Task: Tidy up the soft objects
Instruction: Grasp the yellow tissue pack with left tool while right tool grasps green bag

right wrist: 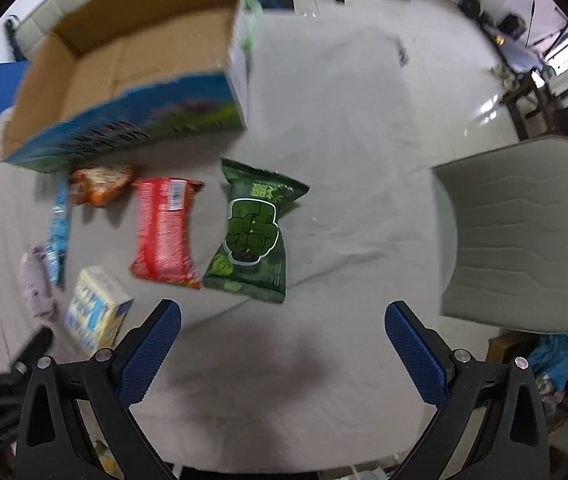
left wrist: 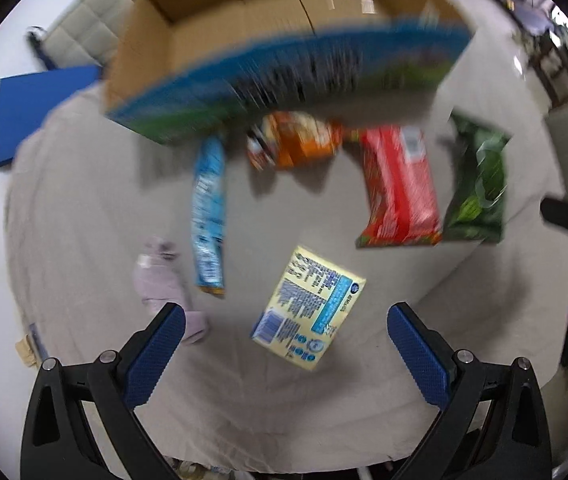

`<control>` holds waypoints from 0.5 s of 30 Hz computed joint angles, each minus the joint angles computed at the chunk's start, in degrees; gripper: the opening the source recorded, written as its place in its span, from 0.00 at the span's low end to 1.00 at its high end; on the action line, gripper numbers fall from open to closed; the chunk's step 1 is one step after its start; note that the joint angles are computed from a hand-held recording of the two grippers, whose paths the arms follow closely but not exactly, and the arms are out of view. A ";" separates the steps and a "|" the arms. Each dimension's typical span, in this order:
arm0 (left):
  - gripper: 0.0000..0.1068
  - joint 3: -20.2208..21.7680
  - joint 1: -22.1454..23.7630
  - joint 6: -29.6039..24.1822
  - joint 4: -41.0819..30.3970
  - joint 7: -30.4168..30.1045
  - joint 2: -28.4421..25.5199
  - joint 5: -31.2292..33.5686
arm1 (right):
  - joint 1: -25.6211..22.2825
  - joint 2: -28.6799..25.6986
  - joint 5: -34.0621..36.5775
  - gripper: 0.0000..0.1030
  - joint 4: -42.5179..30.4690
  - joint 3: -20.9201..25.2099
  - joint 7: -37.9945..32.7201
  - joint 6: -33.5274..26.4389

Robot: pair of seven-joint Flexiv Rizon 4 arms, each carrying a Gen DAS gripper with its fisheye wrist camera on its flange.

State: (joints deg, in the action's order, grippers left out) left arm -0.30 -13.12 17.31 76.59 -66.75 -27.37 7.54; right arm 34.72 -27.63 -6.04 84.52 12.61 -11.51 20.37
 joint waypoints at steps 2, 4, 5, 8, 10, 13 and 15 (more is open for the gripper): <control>0.96 0.03 -0.34 -1.31 -0.90 0.89 -2.32 1.15 | -0.86 -2.01 1.53 1.00 -0.48 0.03 -0.95 1.44; 0.96 0.02 -0.40 -3.10 -1.48 1.88 -4.34 1.29 | -1.61 -3.58 2.80 1.00 -0.49 0.01 -1.58 2.93; 0.96 0.18 -0.68 -3.72 -1.90 2.03 -5.08 1.75 | -1.91 -4.30 3.27 1.00 -0.57 -0.07 -1.75 3.42; 0.96 0.48 -1.06 -5.15 -2.04 3.05 -6.68 2.44 | -2.84 -5.98 4.89 1.00 -0.70 -0.03 -2.23 5.24; 0.94 0.29 -0.64 -6.18 -2.06 3.26 -7.58 1.15 | -3.37 -7.31 5.86 1.00 -1.14 0.10 -2.97 6.18; 0.73 0.61 -0.30 -7.74 -2.58 0.57 -8.49 -0.80 | -3.91 -9.03 7.03 0.97 -2.18 0.38 -4.13 6.69; 0.72 0.84 0.12 -8.55 -2.75 -2.33 -8.76 -2.39 | -4.35 -9.97 8.32 0.94 -2.58 0.65 -4.48 7.47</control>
State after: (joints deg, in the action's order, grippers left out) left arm 0.54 -12.99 8.76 73.83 -69.08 -36.13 5.15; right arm 30.37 -37.61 2.28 81.95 13.25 -15.99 27.84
